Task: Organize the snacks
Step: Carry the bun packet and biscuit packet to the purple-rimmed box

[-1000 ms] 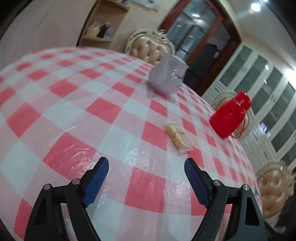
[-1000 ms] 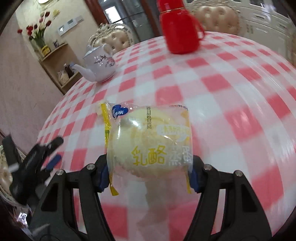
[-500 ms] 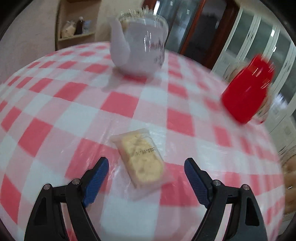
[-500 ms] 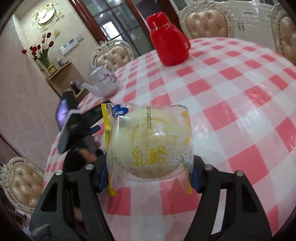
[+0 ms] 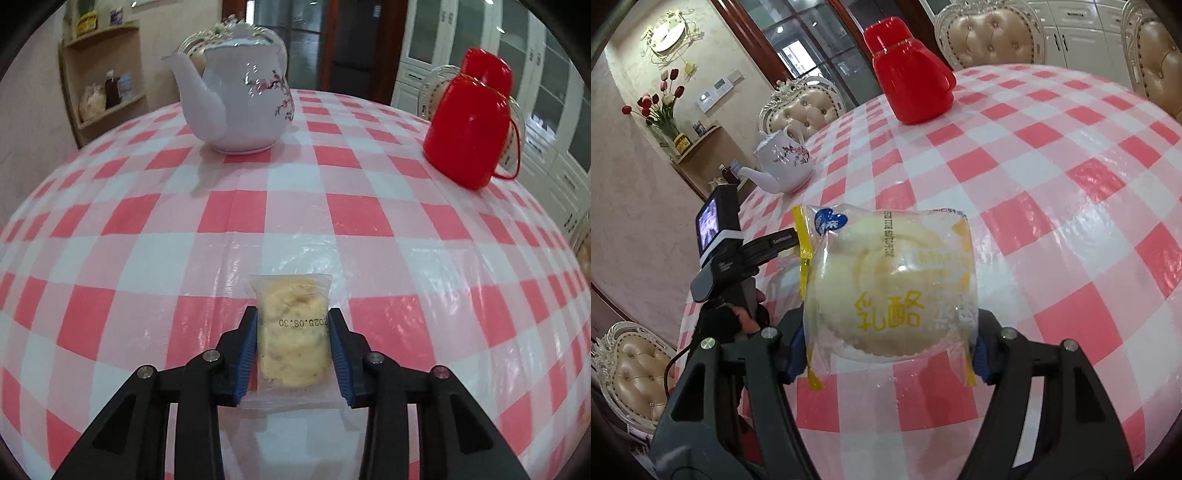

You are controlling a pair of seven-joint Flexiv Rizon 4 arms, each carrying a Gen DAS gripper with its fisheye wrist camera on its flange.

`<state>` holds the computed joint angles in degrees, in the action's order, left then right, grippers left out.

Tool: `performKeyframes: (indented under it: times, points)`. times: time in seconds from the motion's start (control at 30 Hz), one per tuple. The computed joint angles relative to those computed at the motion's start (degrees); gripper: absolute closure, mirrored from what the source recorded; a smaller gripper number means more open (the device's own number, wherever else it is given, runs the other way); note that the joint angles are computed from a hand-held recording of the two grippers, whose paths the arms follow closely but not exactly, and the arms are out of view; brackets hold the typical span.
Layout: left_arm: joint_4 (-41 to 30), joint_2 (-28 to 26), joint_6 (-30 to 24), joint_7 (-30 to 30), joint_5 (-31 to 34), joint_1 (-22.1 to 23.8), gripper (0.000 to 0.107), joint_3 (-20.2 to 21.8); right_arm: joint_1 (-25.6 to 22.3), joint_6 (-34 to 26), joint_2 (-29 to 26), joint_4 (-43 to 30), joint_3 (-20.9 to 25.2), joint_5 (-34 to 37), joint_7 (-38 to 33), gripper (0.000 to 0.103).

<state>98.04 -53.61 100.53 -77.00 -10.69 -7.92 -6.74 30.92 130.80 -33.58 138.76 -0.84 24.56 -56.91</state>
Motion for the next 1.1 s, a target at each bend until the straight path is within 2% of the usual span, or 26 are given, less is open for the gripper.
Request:
performKeyframes:
  times: [0.03, 0.1, 0.17, 0.2, 0.3, 0.33, 0.47, 0.6, 0.73, 1.1]
  points:
    - [-0.15, 0.14, -0.25, -0.24, -0.41, -1.51, 0.057, 1.77, -0.48, -0.08, -0.21, -0.1, 0.25, -0.58, 0.04, 0.032]
    - [-0.95, -0.06, -1.1, -0.67, -1.19, -3.54, 0.054, 4.06, -1.2, -0.56, -0.59, -0.34, 0.64, -1.73, 0.12, 0.032]
    - [-1.06, -0.25, -0.89, -0.85, -1.22, -2.99, 0.06, 3.53, -0.61, -1.44, -0.92, -0.69, 0.01, -1.67, -0.16, 0.032]
    - [-0.92, -0.26, -0.42, -1.28, -1.45, -2.93, 0.07, 3.62, 0.02, -1.93, -1.09, -0.89, -0.63, -1.31, -0.48, 0.032]
    - [0.92, 0.0, 0.92, 0.39, 1.45, 2.41, 0.07, -2.52, 1.29, -2.81, -1.62, -1.36, -1.91, -0.4, -1.01, 0.032]
    - [1.99, 0.32, 2.0, 0.66, 2.06, 2.8, 0.07, -2.99, 1.3, -2.89, -1.75, -1.42, -1.97, -0.37, -0.99, 0.032]
    - [6.57, 2.28, 7.98, 1.1, 4.55, 1.31, 0.07, -1.65, 1.85, -3.35, -2.53, -1.83, -2.63, -0.22, -1.27, 0.032]
    - [12.48, 4.18, 14.05, 0.66, 7.76, 2.12, 0.07, -2.71, 0.4, -3.76, -3.04, -1.95, -1.55, -1.73, -0.45, 0.032]
    - [17.16, 5.6, 17.4, 0.35, 10.85, 3.24, 0.07, -3.44, 0.72, -3.07, -3.14, -1.67, -1.7, -1.71, -0.43, 0.032]
    - [27.57, 9.08, 23.86, -4.36, 20.42, 12.67, 0.07, -7.3, 2.81, -2.78, -3.96, -2.17, -2.73, -1.75, -2.37, 0.033]
